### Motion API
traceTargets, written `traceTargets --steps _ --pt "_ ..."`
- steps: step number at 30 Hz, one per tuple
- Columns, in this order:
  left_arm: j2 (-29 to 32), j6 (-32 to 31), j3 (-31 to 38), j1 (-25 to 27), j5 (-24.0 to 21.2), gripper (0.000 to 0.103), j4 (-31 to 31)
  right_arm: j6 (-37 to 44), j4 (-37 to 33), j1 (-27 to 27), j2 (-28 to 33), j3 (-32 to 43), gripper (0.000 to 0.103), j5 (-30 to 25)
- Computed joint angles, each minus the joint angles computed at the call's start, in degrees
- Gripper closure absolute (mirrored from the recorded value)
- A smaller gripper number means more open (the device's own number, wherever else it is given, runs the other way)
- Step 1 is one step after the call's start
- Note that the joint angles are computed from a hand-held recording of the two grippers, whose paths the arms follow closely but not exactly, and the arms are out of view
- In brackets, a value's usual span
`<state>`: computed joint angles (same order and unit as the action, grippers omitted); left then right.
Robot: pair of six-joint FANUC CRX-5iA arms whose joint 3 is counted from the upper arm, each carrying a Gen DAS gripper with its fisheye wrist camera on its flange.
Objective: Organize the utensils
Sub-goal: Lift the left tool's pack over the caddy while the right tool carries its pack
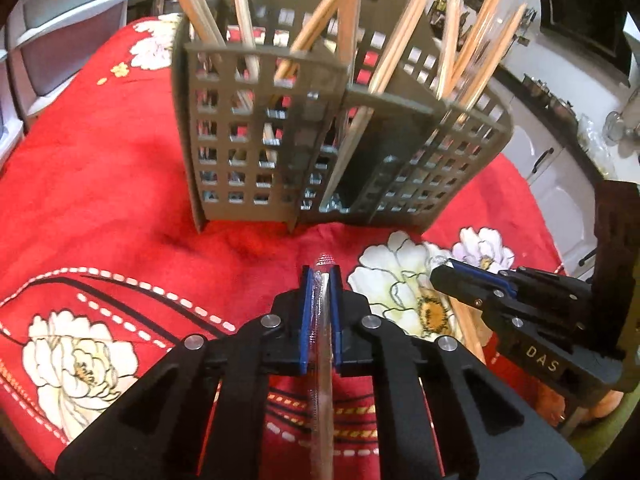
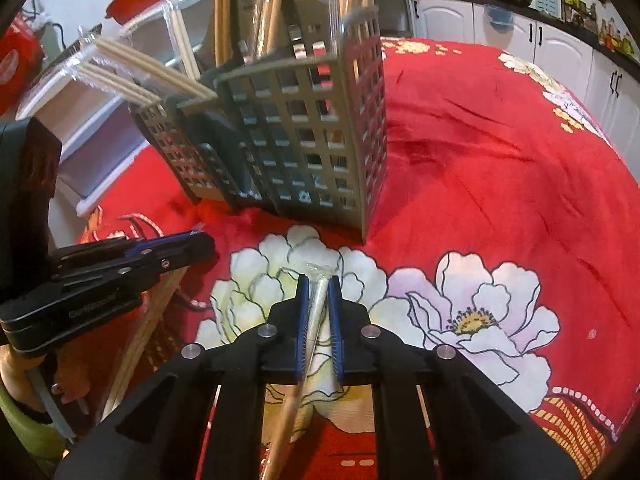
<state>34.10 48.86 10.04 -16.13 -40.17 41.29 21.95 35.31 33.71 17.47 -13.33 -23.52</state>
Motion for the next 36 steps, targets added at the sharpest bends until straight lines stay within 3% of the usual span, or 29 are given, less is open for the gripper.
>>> traceTargets --steps 15,27,36 --pt "-8.69 -16.27 -10.29 1.33 5.53 0.1 19.56 -22.01 28.69 -2.17 -7.22 -7.51 0.097 6.5" --pt "-12.47 -27.21 -11.46 -0.51 5.81 0.101 32.74 -45.16 58.55 -8.32 -12.91 -10.29 0.097 10.01" --pt "-12.87 -32.25 -9.0 -2.57 7.55 0.101 38.6 -68.57 87.5 -15.85 -15.14 -7.72 0.097 12.4"
